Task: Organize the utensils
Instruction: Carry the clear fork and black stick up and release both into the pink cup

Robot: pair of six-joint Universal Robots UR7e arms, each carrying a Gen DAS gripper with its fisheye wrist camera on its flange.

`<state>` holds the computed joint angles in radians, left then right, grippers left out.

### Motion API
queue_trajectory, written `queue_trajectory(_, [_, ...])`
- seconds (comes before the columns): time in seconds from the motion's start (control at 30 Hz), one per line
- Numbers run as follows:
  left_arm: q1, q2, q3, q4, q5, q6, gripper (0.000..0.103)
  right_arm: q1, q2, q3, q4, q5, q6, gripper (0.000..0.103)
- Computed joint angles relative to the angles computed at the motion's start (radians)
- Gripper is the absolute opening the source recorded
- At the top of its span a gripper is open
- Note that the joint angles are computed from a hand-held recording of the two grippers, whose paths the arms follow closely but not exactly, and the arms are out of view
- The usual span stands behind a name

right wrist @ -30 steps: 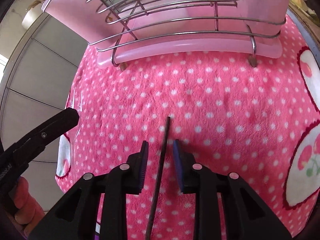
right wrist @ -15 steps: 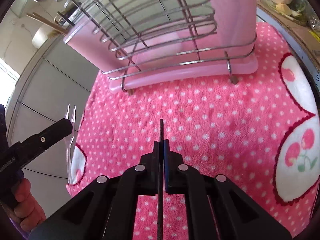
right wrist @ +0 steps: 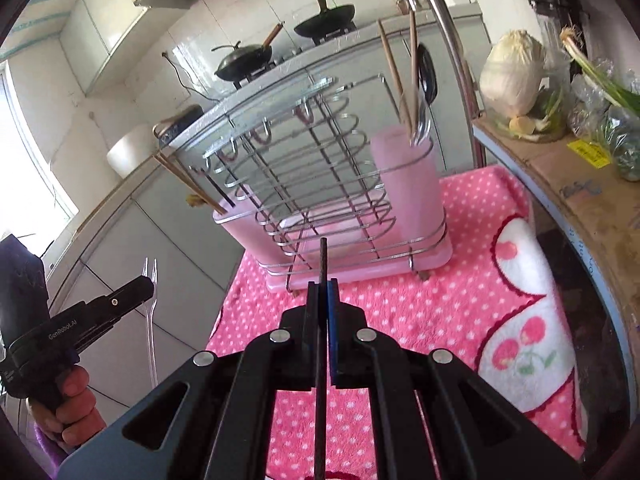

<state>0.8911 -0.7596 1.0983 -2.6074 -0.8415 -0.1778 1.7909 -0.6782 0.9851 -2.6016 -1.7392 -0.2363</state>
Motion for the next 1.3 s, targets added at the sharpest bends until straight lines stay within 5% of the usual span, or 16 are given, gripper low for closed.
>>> queue_trajectory(0.2, [-0.041, -0.025, 0.043, -0.121, 0.041, 0.093, 0.003, 0.013, -0.059, 0.072, -0.131, 0.02, -0.042, 0.004])
queue_trajectory(0.87, [-0.111, -0.069, 0.132, -0.303, 0.11, 0.177, 0.003, 0.05, -0.157, 0.214, -0.329, 0.025, -0.131, 0.004])
queue_trajectory(1.3, [-0.148, -0.091, 0.186, -0.42, 0.151, 0.214, 0.003, 0.042, -0.222, 0.307, -0.439, 0.096, -0.132, 0.004])
